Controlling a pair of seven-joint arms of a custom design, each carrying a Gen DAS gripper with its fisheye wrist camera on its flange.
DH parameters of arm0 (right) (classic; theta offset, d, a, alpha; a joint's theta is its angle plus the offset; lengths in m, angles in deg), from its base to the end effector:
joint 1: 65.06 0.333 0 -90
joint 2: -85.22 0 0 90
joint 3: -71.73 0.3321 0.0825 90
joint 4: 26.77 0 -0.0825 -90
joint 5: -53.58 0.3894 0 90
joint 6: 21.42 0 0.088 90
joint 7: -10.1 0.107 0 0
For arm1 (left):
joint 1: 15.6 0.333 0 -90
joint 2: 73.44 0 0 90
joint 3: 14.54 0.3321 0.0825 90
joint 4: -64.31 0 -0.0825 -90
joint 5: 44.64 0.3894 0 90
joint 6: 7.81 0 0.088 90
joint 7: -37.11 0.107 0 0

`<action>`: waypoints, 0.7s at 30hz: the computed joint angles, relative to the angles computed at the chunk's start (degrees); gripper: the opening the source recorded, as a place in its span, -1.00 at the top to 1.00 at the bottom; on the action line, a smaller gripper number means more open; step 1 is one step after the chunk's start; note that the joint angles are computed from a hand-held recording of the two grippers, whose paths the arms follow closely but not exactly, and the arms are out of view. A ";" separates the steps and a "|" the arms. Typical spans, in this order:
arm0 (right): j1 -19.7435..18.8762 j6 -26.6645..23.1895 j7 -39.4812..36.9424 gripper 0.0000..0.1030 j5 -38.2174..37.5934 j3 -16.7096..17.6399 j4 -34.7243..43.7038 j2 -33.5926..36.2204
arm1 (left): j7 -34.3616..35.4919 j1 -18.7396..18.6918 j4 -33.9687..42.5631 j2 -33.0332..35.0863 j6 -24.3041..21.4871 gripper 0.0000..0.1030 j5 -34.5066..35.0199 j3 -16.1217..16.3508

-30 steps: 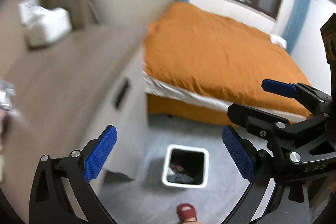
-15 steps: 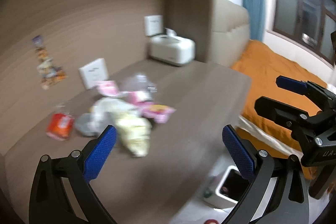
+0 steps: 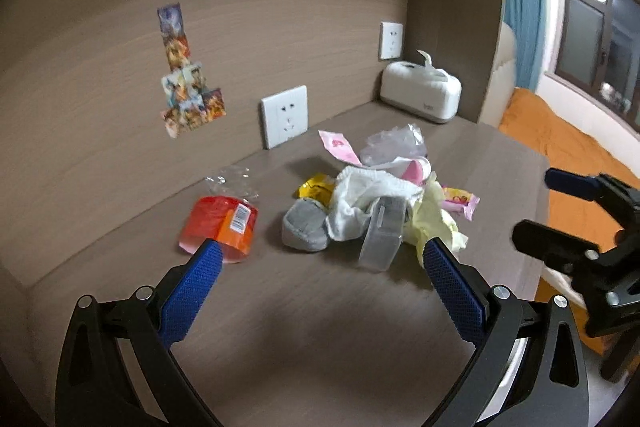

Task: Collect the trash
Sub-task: 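Grasp the orange-labelled bottle with the left tool while the right tool grasps the yellow glove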

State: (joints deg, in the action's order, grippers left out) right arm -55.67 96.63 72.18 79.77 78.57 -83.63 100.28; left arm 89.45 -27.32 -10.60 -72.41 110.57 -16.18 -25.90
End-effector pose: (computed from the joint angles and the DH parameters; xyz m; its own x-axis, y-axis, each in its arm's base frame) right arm 0.6188 0.1858 0.8276 0.6798 -0.7288 -0.0814 -0.4799 -0.3582 -0.8009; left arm 0.5455 -0.2034 0.8249 0.1799 -0.9836 0.0154 -0.6236 -0.1262 -0.7715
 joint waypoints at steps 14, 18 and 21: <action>4.95 0.44 8.56 -0.86 -10.32 0.13 2.35 4.47 | 9.50 3.93 -4.34 0.49 7.41 -0.91 -8.41 1.96; 5.47 -1.25 9.84 -0.75 -11.46 0.33 4.89 6.47 | 9.68 4.72 -4.58 0.75 7.36 -0.91 -7.74 2.80; 6.00 -2.56 10.83 -0.60 -12.51 0.32 6.72 7.95 | 9.64 5.84 -5.76 0.31 7.30 -0.91 -11.30 3.43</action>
State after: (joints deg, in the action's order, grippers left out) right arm -49.67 94.07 83.01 67.26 78.89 -76.91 108.23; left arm 99.09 -21.48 -16.36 -72.11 117.87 -27.48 -22.47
